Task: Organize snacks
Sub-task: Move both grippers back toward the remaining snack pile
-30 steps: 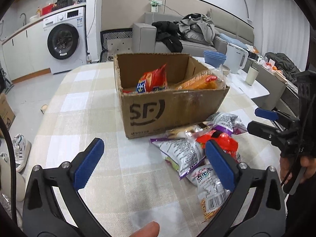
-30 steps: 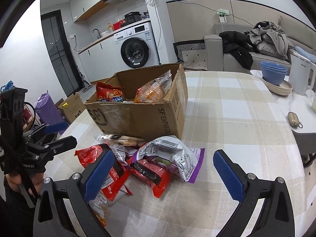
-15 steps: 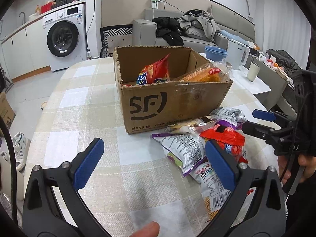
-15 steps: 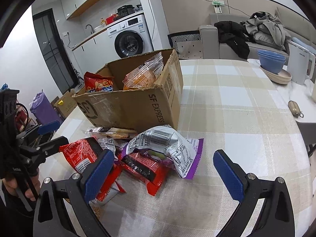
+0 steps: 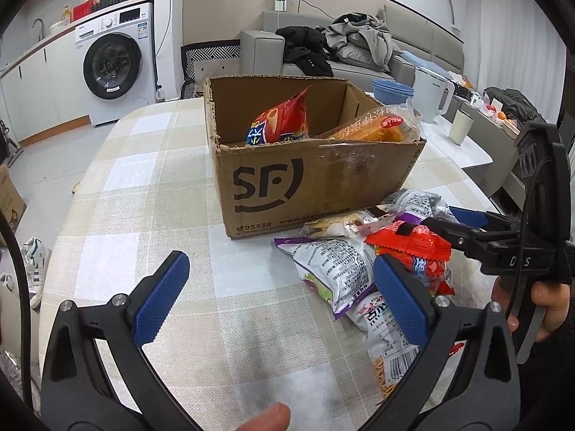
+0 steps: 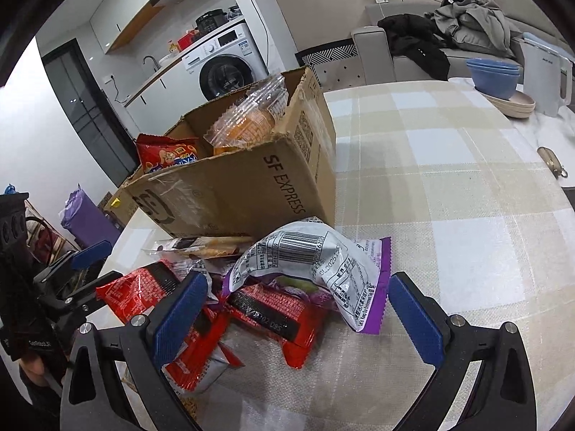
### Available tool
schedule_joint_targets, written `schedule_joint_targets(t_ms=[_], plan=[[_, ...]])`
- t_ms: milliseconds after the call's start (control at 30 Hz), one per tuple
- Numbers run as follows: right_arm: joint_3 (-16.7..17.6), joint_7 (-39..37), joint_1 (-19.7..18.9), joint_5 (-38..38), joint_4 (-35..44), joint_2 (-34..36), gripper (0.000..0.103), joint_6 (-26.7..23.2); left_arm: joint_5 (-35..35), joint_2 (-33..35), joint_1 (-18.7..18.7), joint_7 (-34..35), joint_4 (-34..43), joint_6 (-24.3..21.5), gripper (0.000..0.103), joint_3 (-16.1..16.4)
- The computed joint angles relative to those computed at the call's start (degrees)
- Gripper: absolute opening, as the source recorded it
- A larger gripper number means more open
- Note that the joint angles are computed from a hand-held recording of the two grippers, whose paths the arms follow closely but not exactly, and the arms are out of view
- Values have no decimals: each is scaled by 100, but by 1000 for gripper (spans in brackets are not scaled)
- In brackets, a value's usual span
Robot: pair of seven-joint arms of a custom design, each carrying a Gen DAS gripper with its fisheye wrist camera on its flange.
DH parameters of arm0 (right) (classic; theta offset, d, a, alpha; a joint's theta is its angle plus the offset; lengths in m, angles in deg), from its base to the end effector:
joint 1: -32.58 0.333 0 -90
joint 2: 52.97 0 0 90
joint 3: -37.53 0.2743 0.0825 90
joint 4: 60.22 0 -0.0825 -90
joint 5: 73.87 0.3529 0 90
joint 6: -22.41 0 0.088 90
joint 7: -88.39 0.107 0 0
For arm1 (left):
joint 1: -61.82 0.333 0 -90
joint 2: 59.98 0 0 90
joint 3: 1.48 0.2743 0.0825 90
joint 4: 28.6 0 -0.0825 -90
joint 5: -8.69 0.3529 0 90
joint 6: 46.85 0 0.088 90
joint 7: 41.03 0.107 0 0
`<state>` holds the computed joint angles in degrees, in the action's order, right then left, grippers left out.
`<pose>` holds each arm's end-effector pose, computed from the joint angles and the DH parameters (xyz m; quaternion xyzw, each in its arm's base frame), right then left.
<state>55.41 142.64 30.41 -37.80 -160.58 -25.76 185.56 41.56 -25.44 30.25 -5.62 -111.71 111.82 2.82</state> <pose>0.6453 0.1233 0.3539 -0.7386 0.5632 -0.0976 0.3574 0.6125 -0.3554 0.3923 -0.6459 0.6552 -0.3180 0.2289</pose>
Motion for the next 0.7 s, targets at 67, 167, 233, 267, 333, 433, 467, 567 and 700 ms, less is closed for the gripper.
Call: schedule_joint_targets(t_ms=[67,167,233,267,333,433,467,567,700], plan=[[-88,167,92,-115,66,59,102,30,-7,14,7,-2,7,6,102,9],[-201,529,189,-335,196,161,102,19,-55,32,35,13,2,17,102,0],[-279,784,260,-523,291,245,102,45,-55,13,30,2,-43,25,102,18],[-260,835,239,-591,346,292,102,5,-49,13,26,-7,-47,34,102,28],[-411,1143,354,-893,442,369,102,-44,-76,22,54,14,-49,59,102,20],[-226,1174,178,-904,493,445,102,-82,-158,36,91,67,-39,42,102,-17],[-197,1188,151,-918,506,466,102,-82,-164,23,86,61,-70,53,102,-6],[-163,1239,134,-1000,572,534,102,-42,-194,37,89,93,-59,63,102,3],[-131,1301,143,-1175,482,511,102,164,-224,84,78,122,-27,79,102,17]])
